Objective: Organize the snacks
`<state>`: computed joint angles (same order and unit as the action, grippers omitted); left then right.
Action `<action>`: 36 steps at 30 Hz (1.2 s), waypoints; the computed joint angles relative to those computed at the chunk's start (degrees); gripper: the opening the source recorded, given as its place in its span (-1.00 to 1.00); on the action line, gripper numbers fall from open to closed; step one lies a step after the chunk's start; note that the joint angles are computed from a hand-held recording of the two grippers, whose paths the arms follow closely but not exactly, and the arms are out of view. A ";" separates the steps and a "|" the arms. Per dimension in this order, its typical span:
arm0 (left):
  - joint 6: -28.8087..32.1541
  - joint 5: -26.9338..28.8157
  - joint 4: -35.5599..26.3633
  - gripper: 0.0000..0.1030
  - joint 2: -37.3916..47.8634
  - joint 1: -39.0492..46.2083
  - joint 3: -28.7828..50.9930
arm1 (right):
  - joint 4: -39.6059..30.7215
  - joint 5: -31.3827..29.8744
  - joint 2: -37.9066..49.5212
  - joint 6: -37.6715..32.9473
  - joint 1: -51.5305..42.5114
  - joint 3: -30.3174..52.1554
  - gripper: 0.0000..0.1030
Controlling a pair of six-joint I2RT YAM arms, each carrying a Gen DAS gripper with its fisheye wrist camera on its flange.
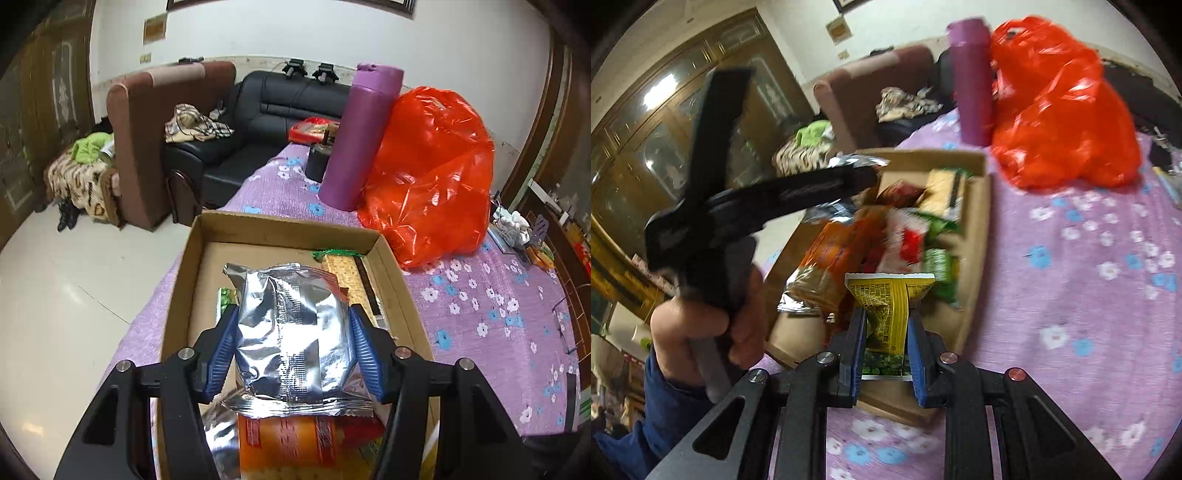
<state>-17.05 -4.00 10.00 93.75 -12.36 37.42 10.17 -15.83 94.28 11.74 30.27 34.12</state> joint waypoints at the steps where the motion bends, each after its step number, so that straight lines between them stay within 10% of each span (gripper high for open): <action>1: -0.44 0.45 -0.43 0.14 1.41 0.67 0.95 | -0.04 0.68 0.88 0.21 0.52 0.70 -0.53; 14: -0.58 2.09 0.93 0.17 4.50 1.79 2.15 | 3.92 6.85 8.59 1.58 3.04 6.18 -0.51; 25: -3.57 -0.34 3.30 0.40 -6.80 -1.04 -6.63 | 6.16 5.92 -3.31 -1.03 1.54 -4.16 -0.04; 31: -8.72 -13.99 6.78 0.63 -20.25 -11.28 -19.25 | 9.13 5.22 -10.41 -5.31 -1.31 -13.61 0.28; 36: -18.13 -37.03 7.47 1.00 -24.67 -29.61 -26.89 | 15.63 7.00 -17.07 -8.42 -5.94 -24.35 0.46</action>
<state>-35.19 -41.04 17.48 69.08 -41.97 10.54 25.80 -8.83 77.21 3.31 24.33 9.77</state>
